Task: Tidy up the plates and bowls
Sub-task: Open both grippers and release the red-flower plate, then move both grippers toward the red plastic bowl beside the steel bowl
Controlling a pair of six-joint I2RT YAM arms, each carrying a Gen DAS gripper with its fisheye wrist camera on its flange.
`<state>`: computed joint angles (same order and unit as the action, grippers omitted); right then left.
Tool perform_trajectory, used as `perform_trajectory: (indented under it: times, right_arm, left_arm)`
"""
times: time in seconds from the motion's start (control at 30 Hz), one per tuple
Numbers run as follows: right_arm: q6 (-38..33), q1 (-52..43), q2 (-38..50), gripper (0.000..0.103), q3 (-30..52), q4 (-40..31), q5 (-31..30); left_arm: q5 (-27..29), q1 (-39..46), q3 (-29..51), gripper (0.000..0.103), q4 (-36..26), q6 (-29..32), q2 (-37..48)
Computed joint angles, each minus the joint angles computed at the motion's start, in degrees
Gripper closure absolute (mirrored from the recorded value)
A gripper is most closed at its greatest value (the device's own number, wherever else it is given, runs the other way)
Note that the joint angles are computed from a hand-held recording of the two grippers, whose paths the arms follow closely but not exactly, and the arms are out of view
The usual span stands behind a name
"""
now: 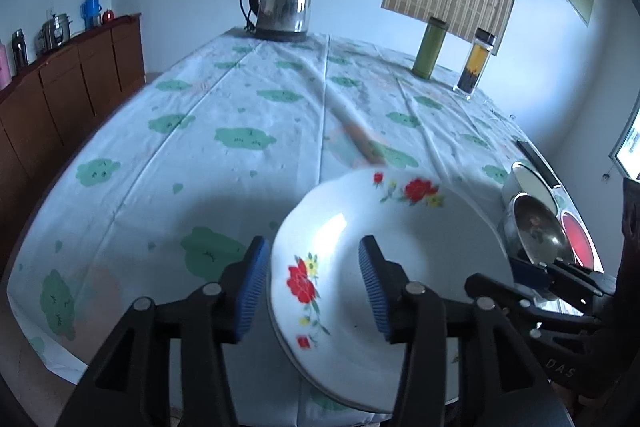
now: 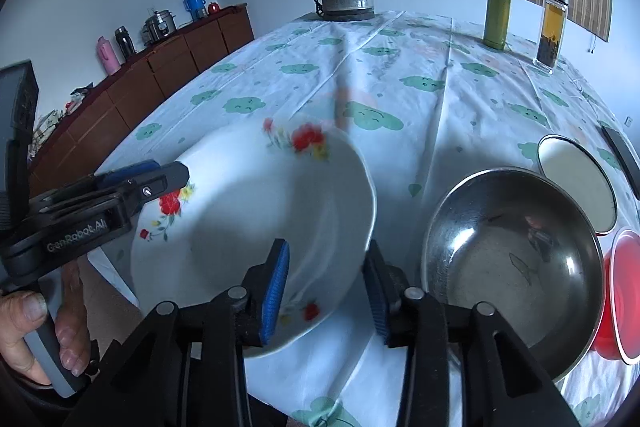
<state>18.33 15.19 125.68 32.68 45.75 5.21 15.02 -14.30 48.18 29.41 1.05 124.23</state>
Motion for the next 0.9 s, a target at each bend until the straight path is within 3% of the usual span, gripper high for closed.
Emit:
perform_trajectory:
  times: [0.3, 0.47, 0.9]
  right_arm:
    - [-0.7, 0.9, 0.2, 0.056, 0.1, -0.1, 1.4]
    - [0.1, 0.3, -0.5, 0.055, -2.1, 4.2, 0.5]
    - [-0.6, 1.0, -2.7, 0.051, -5.1, 7.4, 1.4]
  left_arm:
    - [0.2, 0.1, 0.0, 0.040, 0.1, -0.5, 0.1]
    - [-0.4, 0.1, 0.2, 0.040, 0.0, -0.8, 0.4]
    - [0.3, -1.6, -1.2, 0.036, 0.4, -1.2, -0.7]
